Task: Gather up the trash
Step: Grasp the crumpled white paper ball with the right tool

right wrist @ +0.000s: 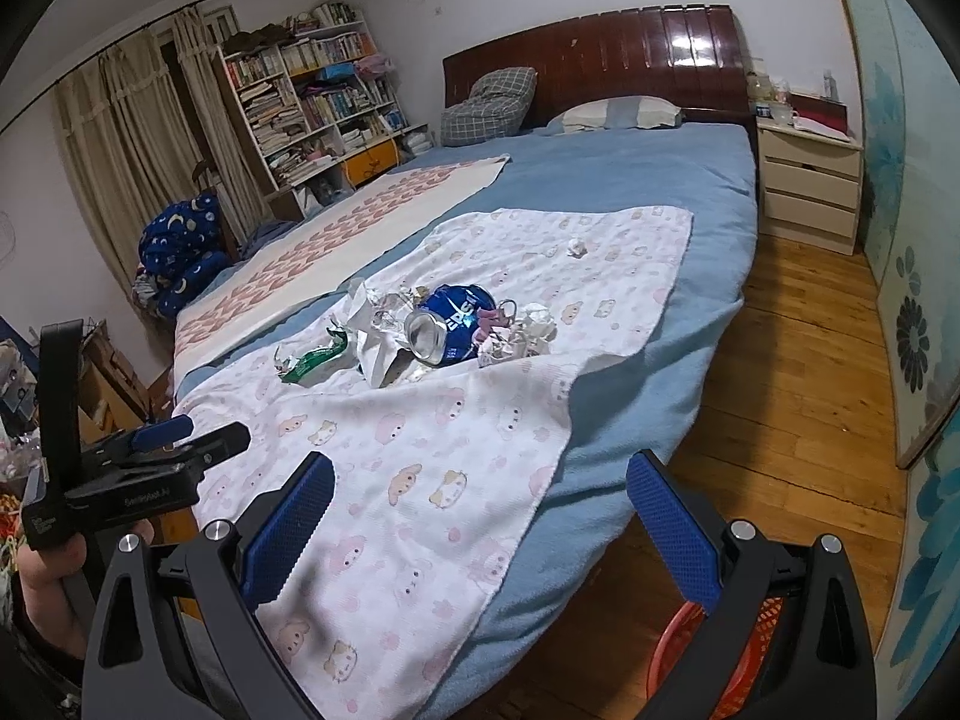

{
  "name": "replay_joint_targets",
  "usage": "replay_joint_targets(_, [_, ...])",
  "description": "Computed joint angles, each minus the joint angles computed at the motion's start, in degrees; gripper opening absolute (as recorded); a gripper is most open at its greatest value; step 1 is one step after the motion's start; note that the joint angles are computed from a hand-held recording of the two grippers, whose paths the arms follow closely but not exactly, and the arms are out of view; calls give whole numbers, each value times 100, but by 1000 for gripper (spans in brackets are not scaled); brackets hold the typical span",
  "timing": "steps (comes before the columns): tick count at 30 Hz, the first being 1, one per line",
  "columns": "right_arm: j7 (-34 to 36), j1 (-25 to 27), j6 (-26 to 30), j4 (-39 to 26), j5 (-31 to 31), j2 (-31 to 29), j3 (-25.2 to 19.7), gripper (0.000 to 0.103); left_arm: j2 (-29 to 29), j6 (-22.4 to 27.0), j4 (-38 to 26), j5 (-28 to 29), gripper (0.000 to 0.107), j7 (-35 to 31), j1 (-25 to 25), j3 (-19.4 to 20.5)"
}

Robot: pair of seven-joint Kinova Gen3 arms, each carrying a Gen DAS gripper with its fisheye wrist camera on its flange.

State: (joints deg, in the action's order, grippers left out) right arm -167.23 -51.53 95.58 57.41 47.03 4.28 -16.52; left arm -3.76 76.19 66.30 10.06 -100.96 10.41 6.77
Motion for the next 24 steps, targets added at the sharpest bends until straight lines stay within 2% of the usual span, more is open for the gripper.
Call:
replay_joint_targets(3, [683, -99, -132, -355, -231, 201, 554, 91, 41, 58, -49, 40, 98, 13, -23, -27])
replay_joint_targets(4, [916, 0, -183, -474, -335, 260, 605, 90, 40, 58, -47, 49, 98, 11, -30, -33])
replay_joint_targets(7, [1615, 732, -325, -930, -546, 617, 296, 86, 75, 104, -82, 114, 98, -3, -71, -72])
replay_joint_targets(9, [2081, 1171, -323, -1304, -787, 929, 165, 74, 147, 176, -160, 150, 98, 12, -101, -89])
replay_joint_targets(12, [2695, 1621, -225, -1922, -1460, 1455, 494, 68, 207, 229, -222, 181, 98, 38, -149, -113])
replay_joint_targets(15, [2932, 1889, -244, -2098, -2159, 1735, 978, 68, 290, 293, -311, 245, 98, 69, -211, -144])
replay_joint_targets(17, [2955, 2068, -354, -1991, -2625, 1835, 1229, 66, 355, 357, -385, 293, 98, 113, -250, -159])
replay_joint_targets(19, [2871, 2270, -724, -1568, -3090, 1758, 1399, 59, 412, 413, -445, 344, 98, 150, -280, -164])
replay_joint_targets(21, [2740, 2488, -1190, -1047, -3468, 1600, 1433, 36, 467, 462, -497, 379, 98, 163, -296, -157])
replay_joint_targets(24, [2598, 2771, -1889, -408, -3670, 1366, 1316, 31, 534, 543, -530, 460, 98, 114, -313, -146])
